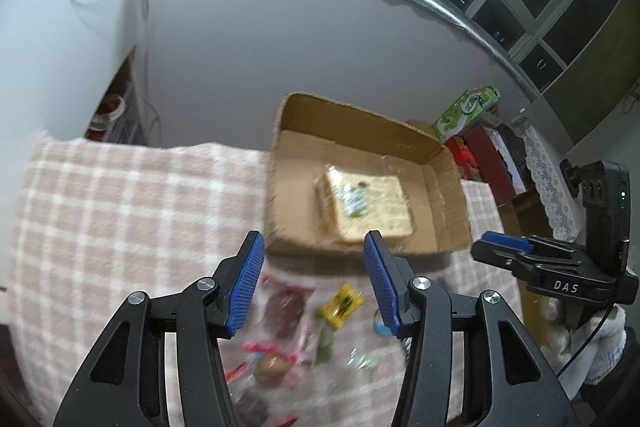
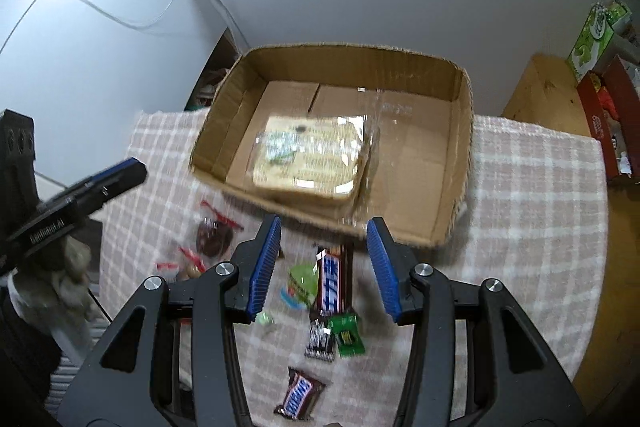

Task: Organize snacks
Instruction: 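Move both grippers back down to the snacks on the tablecloth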

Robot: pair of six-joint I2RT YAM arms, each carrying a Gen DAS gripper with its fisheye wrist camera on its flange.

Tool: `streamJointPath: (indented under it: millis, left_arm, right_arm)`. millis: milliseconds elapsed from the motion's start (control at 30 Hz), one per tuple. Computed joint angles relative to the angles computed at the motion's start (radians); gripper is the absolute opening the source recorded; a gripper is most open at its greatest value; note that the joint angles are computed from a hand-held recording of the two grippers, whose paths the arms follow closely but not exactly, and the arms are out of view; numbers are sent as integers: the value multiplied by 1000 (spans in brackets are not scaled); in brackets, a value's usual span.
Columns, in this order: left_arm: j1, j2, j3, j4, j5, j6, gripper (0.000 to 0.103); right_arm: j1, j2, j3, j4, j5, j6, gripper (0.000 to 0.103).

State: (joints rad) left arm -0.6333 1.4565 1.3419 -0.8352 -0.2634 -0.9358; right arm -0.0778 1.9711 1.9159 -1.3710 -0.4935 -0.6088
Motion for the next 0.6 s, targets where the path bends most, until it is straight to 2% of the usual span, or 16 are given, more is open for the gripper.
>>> streamJointPath:
  millis: [167, 367, 600]
  left_arm:
    - [-59, -93, -87, -54, -33, -79, 49]
    - [-152, -194, -207, -75, -52, -262, 52]
    - [-290, -201, -278, -91, -68, -453, 52]
  right_arm:
    - [-32, -114, -160, 38, 17, -55, 47]
    - [-85, -214, -333, 57, 34, -103, 48]
    - [-141, -341, -577, 151, 123, -148, 48]
